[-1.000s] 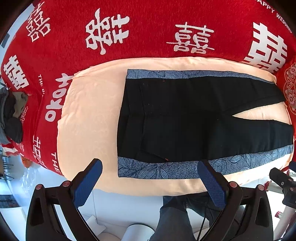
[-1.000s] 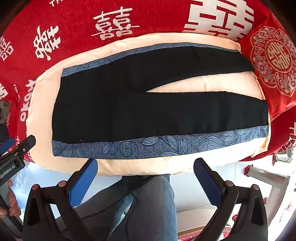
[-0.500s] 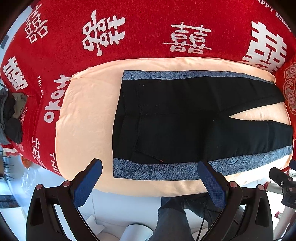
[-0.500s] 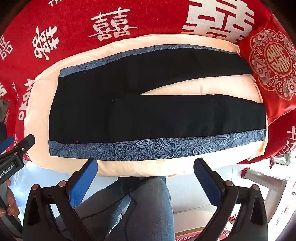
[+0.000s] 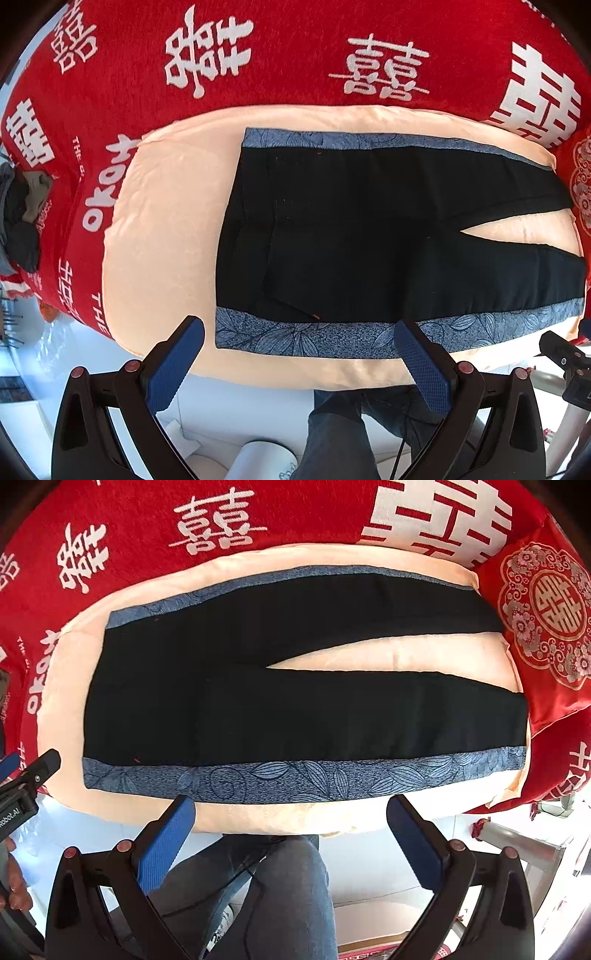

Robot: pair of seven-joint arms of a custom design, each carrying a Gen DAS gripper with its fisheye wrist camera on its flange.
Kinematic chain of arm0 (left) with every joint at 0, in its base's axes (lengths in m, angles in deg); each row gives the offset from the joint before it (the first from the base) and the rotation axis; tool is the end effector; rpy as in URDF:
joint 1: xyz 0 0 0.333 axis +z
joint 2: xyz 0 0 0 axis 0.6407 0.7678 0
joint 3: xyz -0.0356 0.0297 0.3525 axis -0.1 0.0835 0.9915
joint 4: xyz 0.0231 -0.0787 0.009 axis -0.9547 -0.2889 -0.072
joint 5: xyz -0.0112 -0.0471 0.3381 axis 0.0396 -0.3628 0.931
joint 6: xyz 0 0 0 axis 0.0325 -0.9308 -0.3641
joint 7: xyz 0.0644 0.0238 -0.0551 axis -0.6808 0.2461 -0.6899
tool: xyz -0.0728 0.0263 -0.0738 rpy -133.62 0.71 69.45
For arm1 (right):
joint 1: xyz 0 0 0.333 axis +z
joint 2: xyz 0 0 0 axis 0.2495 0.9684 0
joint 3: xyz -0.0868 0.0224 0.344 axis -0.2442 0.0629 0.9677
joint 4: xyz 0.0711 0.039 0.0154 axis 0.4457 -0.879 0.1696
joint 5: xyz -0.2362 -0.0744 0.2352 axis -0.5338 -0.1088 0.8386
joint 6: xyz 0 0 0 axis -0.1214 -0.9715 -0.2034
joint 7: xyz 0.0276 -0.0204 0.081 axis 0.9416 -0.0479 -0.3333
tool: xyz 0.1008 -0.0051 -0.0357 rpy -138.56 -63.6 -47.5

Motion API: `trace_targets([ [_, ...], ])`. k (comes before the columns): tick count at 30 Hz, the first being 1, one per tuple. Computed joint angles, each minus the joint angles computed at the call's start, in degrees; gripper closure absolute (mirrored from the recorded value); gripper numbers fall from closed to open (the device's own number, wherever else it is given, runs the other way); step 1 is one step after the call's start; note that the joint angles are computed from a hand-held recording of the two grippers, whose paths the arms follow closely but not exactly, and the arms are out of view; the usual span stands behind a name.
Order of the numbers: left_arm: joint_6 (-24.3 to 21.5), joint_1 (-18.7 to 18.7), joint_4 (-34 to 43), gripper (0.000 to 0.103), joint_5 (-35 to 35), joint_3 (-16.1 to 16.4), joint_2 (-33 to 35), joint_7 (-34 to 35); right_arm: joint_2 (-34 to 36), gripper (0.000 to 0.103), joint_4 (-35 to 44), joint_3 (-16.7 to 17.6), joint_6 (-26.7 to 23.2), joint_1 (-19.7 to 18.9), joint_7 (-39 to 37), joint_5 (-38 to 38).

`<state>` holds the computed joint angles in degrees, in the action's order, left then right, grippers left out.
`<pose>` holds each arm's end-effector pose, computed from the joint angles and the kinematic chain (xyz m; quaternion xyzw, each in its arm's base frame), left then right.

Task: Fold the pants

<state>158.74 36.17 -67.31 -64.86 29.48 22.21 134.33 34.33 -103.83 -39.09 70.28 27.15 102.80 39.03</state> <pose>0.6099 -0.0687 0.5329 -0.7215 0.6846 -0.0249 0.1006 0.6162 0.1676 0.5509 -0.6897 0.7218 -0.0261 0.0508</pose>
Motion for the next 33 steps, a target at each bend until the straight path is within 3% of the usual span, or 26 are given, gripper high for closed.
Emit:
trace_targets([
  [10, 0.94, -0.13, -1.66, 0.0, -1.95, 0.13, 2.99, -1.9, 3.61, 0.0, -0.22, -0.03, 1.41, -0.87, -1.99, -0.04],
  [15, 5.46, 0.39, -4.08, 0.0, -3.8, 0.17, 3.81, -1.39, 4.04, 0.0, -3.99, 1.15, 8.02, -3.02, -4.37, 5.42],
  [19, 10.09, 1.19, -7.4, 0.0, -5.71, 0.51, 3.57, -1.2, 3.19, 0.0, -9.72, 4.83, 16.03, -7.5, -11.94, 19.39],
  [24, 15.91, 4.05, -13.71, 0.0, -12.21, 0.2, 2.38, 1.14, 4.55, 0.0, -15.78, 10.93, 17.29, -13.29, -28.64, 45.76],
  [29, 21.38, 7.97, -20.97, 0.0, -23.79, -0.61, -0.21, 6.8, 7.27, 0.0, -21.16, 12.44, 16.64, -12.97, -37.94, 60.9],
  [33, 23.76, 9.41, -24.73, 0.0, -29.04, -0.68, -1.61, 11.29, 9.62, 0.013, -23.81, 11.66, 18.31, -11.12, -42.35, 69.42],
])
